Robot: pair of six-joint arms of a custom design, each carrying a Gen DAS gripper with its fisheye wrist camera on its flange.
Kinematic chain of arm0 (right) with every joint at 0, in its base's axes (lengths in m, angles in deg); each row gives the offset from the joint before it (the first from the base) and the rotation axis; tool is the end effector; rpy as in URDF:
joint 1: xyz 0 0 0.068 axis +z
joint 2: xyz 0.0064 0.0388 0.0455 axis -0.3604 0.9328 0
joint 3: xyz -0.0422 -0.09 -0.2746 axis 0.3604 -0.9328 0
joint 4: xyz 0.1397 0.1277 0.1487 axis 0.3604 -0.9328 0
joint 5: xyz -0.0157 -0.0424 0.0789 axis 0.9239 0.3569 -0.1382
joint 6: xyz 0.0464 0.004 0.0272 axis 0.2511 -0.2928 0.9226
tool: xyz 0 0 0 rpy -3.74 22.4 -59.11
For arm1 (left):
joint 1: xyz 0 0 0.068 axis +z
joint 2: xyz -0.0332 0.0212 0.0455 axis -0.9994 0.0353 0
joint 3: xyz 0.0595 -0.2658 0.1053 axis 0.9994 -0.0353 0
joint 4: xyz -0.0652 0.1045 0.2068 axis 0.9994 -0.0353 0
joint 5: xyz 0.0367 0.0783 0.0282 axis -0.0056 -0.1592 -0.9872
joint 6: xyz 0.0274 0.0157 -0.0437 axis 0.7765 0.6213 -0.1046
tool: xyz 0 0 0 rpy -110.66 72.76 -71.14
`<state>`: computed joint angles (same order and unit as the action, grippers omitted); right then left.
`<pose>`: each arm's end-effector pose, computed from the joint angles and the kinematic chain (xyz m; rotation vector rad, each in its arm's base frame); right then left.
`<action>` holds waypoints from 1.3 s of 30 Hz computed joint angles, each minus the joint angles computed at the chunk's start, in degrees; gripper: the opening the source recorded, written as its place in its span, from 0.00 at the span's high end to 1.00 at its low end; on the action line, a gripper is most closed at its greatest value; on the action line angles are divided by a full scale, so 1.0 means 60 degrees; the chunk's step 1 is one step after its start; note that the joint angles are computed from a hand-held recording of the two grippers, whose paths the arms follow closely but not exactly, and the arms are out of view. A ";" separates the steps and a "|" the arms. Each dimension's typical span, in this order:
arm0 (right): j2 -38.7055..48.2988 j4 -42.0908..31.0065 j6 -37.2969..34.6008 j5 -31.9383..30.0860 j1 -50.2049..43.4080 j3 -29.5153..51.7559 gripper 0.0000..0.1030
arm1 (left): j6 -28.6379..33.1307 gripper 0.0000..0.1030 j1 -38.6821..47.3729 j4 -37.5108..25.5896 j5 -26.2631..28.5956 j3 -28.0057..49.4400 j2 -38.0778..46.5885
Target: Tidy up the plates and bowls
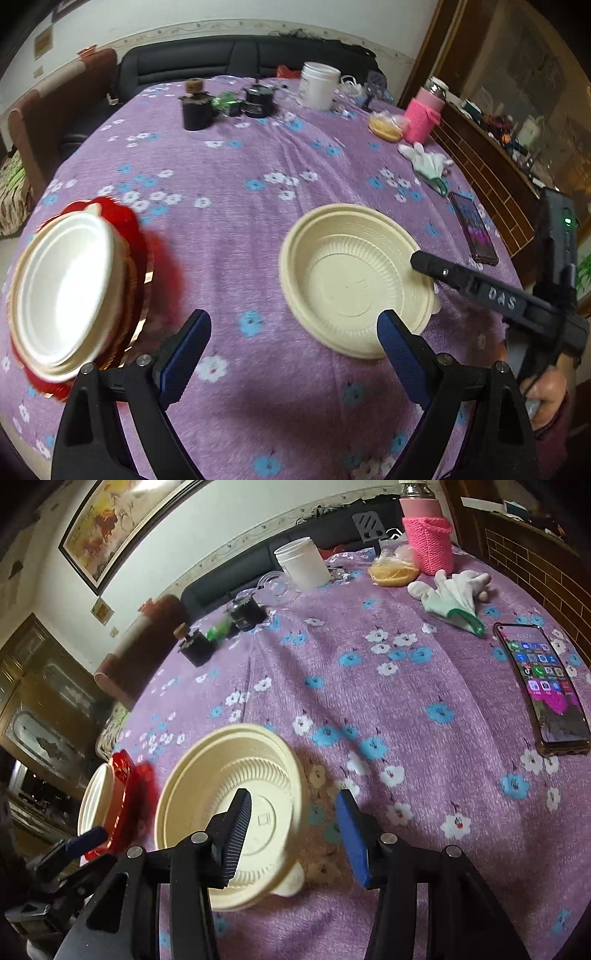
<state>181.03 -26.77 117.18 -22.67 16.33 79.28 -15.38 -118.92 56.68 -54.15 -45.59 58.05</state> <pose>0.2232 0.1720 0.1044 0.0258 2.4846 0.6382 0.1799 -0.1041 0.1539 0.1057 2.5633 -0.2611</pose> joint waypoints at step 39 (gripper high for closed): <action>0.0036 -0.0166 0.0305 0.1944 0.3016 0.1381 0.82 | 0.0378 0.78 0.0571 -0.1854 -0.1865 -0.1171 -0.4131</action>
